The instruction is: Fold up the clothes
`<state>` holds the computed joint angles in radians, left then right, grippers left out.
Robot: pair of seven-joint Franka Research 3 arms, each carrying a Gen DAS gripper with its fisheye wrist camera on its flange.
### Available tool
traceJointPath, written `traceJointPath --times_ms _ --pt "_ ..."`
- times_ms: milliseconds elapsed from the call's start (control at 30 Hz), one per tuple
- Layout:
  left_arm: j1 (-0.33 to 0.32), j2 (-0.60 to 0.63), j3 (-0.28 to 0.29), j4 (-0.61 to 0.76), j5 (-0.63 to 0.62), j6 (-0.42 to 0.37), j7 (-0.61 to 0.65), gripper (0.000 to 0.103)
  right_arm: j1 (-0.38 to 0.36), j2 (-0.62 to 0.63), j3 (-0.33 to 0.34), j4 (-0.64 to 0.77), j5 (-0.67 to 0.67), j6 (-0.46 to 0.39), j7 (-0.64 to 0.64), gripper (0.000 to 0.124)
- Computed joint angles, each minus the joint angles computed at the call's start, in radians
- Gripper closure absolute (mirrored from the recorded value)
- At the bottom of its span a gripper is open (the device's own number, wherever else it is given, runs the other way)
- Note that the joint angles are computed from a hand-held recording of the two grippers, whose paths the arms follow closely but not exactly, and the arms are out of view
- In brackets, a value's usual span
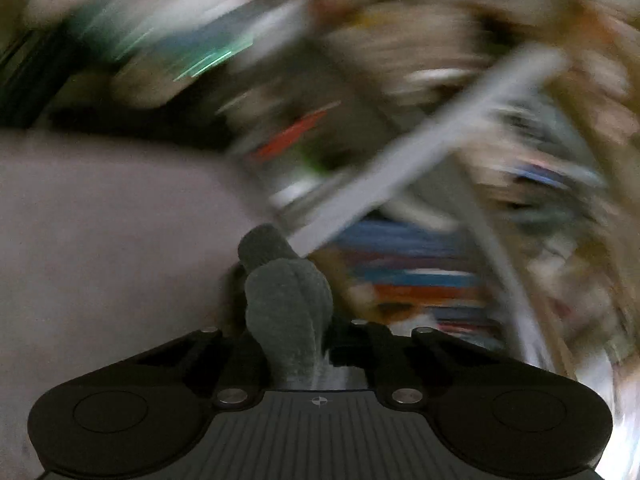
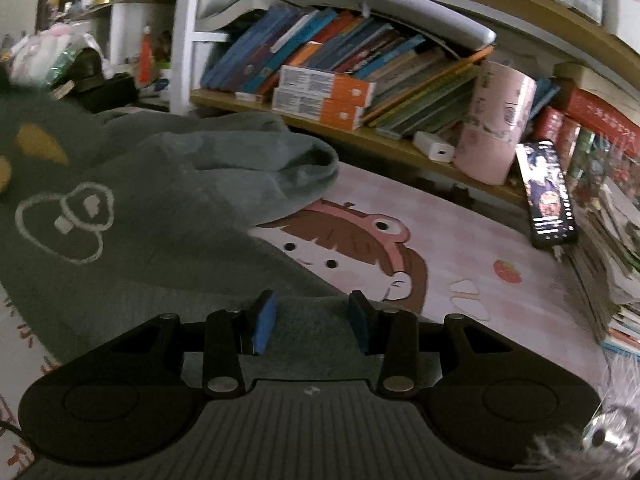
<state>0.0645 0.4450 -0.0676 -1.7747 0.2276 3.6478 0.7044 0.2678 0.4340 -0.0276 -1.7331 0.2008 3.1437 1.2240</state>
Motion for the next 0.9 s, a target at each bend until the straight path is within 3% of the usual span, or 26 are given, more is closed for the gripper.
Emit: traceJointPath --times_ms 33,67,100,167,233,267,300,333,367,400,433,533,567,600,667,700,767,800,867,900 --pt "-0.087 -0.032 0.081 -0.034 -0.041 0.043 0.129 0.095 -0.016 0.001 0.020 0.002 0.004 -0.003 -0.012 0.085" --pt "-0.175 -0.071 0.159 -0.074 -0.099 0.030 0.243 0.094 -0.020 0.001 0.025 0.004 0.006 -0.004 -0.018 0.085" --pt "-0.262 -0.100 0.230 -0.104 -0.214 -0.039 0.353 0.091 -0.024 0.002 0.030 0.005 0.008 -0.005 -0.024 0.085" --pt "-0.421 -0.134 0.404 -0.112 -0.325 -0.285 0.419 0.087 -0.018 0.000 0.025 0.004 0.007 -0.002 -0.027 0.085" --pt "-0.528 -0.125 0.551 -0.087 -0.331 -0.556 0.334 0.085 -0.046 -0.004 0.062 -0.001 0.018 0.009 -0.052 0.085" --pt "-0.552 -0.128 0.576 -0.091 -0.439 -0.632 0.378 0.082 -0.068 -0.006 0.091 -0.005 0.028 0.015 -0.072 0.085" --pt "-0.553 -0.138 0.565 -0.106 -0.612 -0.653 0.492 0.074 -0.085 -0.007 0.115 -0.007 0.037 0.018 -0.090 0.084" --pt "-0.527 -0.157 0.520 -0.131 -0.784 -0.624 0.621 0.069 -0.095 -0.008 0.129 -0.007 0.043 0.017 -0.106 0.083" --pt "-0.480 -0.174 0.457 -0.150 -0.886 -0.589 0.697 0.056 -0.100 -0.008 0.136 -0.007 0.049 0.017 -0.117 0.083" --pt "-0.422 -0.189 0.389 -0.167 -0.917 -0.555 0.712 0.049 -0.094 -0.008 0.131 -0.007 0.052 0.017 -0.122 0.083" --pt "-0.382 -0.198 0.342 -0.179 -0.936 -0.529 0.720 0.049 -0.089 -0.008 0.127 -0.007 0.055 0.017 -0.127 0.083" --pt "-0.355 -0.192 0.313 -0.180 -0.917 -0.500 0.700 0.054 -0.085 -0.008 0.124 -0.007 0.068 0.018 -0.135 0.083" --pt "-0.385 -0.182 0.343 -0.171 -0.924 -0.500 0.714 0.062 -0.084 -0.009 0.123 -0.008 0.070 0.018 -0.138 0.083" --pt "-0.394 -0.173 0.352 -0.166 -0.907 -0.494 0.712 0.078 -0.082 -0.009 0.121 -0.009 0.073 0.018 -0.140 0.083" --pt "-0.376 -0.153 0.343 -0.145 -0.866 -0.496 0.696 0.088 -0.079 -0.011 0.119 -0.010 0.077 0.017 -0.144 0.083" --pt "-0.407 -0.141 0.386 -0.137 -0.835 -0.489 0.664 0.089 -0.078 -0.011 0.118 -0.011 0.078 0.017 -0.146 0.083" --pt "-0.529 -0.105 0.552 -0.130 -0.661 -0.465 0.483 0.089 -0.093 -0.013 0.139 -0.014 0.084 0.015 -0.164 0.083" --pt "-0.589 -0.090 0.639 -0.130 -0.535 -0.473 0.362 0.088 -0.106 -0.014 0.156 -0.016 0.089 0.015 -0.178 0.083" --pt "-0.715 -0.050 0.799 -0.113 -0.445 -0.524 0.271 0.086 -0.133 -0.016 0.192 -0.018 0.102 0.014 -0.209 0.083" --pt "-0.754 -0.033 0.853 -0.103 -0.388 -0.549 0.220 0.081 -0.145 -0.018 0.208 -0.020 0.110 0.014 -0.226 0.082"
